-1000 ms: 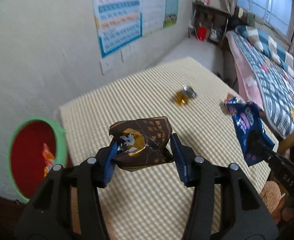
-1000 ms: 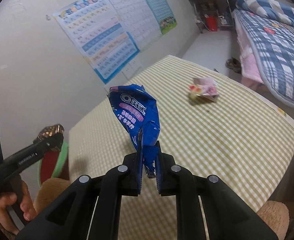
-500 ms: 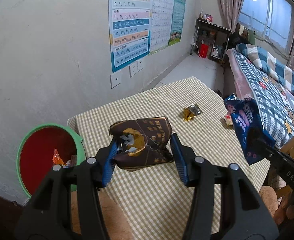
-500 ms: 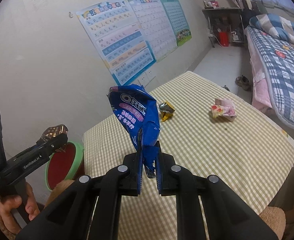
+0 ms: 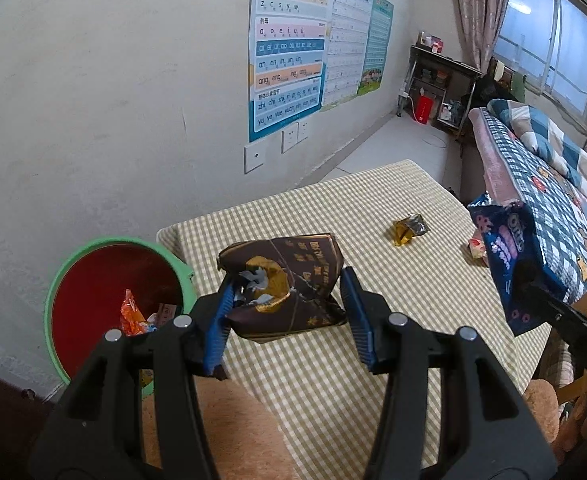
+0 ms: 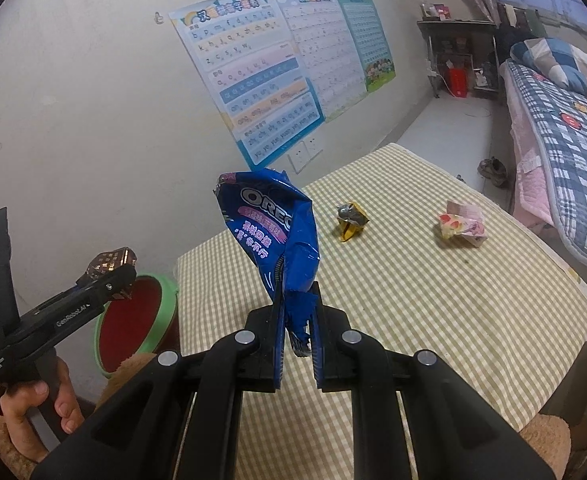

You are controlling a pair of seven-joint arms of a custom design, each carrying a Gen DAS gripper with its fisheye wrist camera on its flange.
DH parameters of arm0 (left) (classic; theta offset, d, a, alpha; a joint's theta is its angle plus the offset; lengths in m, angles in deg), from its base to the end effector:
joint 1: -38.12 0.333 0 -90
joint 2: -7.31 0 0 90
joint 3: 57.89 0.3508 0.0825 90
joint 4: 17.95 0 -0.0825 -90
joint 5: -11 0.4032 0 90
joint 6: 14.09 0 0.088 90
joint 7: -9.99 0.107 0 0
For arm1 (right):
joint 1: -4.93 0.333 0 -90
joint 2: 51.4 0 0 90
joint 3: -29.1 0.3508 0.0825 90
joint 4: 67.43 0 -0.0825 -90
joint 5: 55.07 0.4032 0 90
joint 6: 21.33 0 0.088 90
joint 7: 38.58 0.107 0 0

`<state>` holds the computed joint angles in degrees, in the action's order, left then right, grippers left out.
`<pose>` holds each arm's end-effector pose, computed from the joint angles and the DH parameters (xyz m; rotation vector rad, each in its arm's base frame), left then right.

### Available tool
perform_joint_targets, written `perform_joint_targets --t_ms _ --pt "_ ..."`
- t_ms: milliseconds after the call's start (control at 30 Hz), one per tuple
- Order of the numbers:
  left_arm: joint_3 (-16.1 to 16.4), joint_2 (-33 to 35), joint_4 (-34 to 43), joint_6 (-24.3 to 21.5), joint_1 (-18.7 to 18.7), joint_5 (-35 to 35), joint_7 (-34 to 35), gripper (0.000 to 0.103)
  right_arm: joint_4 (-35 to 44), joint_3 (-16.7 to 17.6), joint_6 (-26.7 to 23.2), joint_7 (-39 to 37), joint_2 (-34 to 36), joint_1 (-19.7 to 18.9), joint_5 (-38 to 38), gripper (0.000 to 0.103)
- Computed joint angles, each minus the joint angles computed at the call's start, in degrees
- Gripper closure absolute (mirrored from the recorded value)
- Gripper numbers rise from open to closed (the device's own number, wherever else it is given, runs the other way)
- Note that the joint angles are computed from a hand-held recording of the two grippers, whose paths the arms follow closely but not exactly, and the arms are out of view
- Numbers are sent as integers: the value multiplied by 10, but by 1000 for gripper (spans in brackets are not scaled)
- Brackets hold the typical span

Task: Collect trash
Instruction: 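Carry the brown wrapper with the left gripper over the bin while the right carries the Oreo wrapper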

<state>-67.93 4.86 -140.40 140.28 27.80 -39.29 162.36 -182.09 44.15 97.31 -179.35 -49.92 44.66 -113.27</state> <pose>0.5569 -0.1808 0.5077 -1.0615 2.4550 -1.0753 0.3789 0.4585 0.4971 -0.8897 2.1911 -0.7274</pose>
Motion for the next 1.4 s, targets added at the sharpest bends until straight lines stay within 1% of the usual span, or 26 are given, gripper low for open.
perform_joint_targets --t_ms 400,633,1133,1300,1400 --pt "4 -11 -9 21 -4 -24 34 54 5 0 -3 -2 0 1 -8 91" --pt "8 -8 -5 13 1 -25 28 54 18 -4 11 -13 11 1 -7 91" --pt "13 6 12 -2 21 -38 31 54 76 -20 12 -79 53 11 11 91" --pt "15 17 24 -4 32 -34 21 54 100 -30 22 -106 73 13 18 91" --pt "17 26 33 -6 40 -29 14 54 119 -38 36 -125 88 13 25 91"
